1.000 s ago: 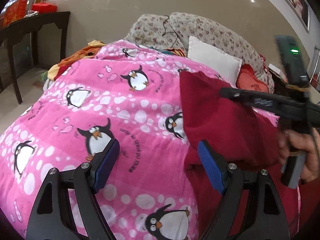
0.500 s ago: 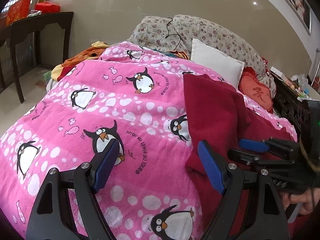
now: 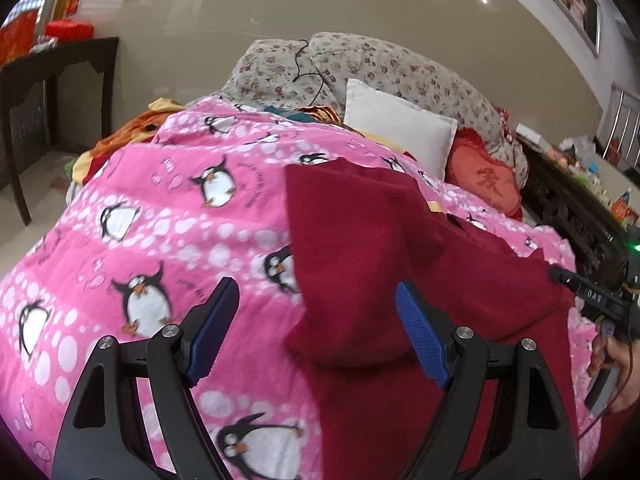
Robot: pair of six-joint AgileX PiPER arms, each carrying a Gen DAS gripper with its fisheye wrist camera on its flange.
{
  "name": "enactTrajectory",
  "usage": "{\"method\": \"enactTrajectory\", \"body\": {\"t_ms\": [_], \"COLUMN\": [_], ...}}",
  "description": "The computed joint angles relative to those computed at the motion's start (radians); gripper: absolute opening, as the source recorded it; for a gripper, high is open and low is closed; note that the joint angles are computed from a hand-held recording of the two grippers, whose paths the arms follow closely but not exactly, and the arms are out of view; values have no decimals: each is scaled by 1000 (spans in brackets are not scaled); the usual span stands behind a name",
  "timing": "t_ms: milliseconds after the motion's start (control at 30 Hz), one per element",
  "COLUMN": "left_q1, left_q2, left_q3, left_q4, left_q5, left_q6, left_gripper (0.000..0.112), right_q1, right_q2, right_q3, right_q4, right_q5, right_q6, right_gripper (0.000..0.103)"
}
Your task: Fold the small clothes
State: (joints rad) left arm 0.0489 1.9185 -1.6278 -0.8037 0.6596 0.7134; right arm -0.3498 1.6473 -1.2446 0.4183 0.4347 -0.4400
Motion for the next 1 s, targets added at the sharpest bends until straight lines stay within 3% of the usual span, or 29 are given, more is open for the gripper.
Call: {"method": "enactTrajectory", "body": {"t_ms": [67,133,200,300,367,433,533,667,767,833,933,1000], "left_q1": [-31,-57,-81,-121,-139,-142,-137,-123,-125,-125,-115,-106], "left_q2": [19,45,80,117,133,155,191,185,180,171,156,137], "left_q3": [-43,-87,-145,-190,-195,-204,-234,-217,-198,-179,-152,-127], "left_q4": [67,126,193,281,325,324,313,260,258,241,198,164], "left_q5": [2,12,40,27,-3,-13,25,22,9,-4,-7,-8], "left_q6": [-71,-145,-233,-336,-382,-395,-393,-345,-339,-317,-267,-227], "left_gripper": [81,81,81,81,81,81,81,81,81,81,81,81], "right_q1": [-36,-49,-32,-36,-38,-7,21,9,23,-17,-177,-301], "right_q2": [57,97,88,55,64,105,166,15,18,63,43,12], "right_q3": [-65,-101,-94,-66,-93,-143,-222,-24,12,5,-30,25], "right_q4": [140,224,205,254,228,55,-153,-71,-67,79,379,556], "right_q5": [82,136,112,86,82,61,149,-27,-36,-11,201,220], "right_q6": [-120,-197,-230,-276,-206,-48,133,45,-3,-133,-273,-401], "right_gripper": [46,39,6,6,6,6,9,10,10,10,19,40]}}
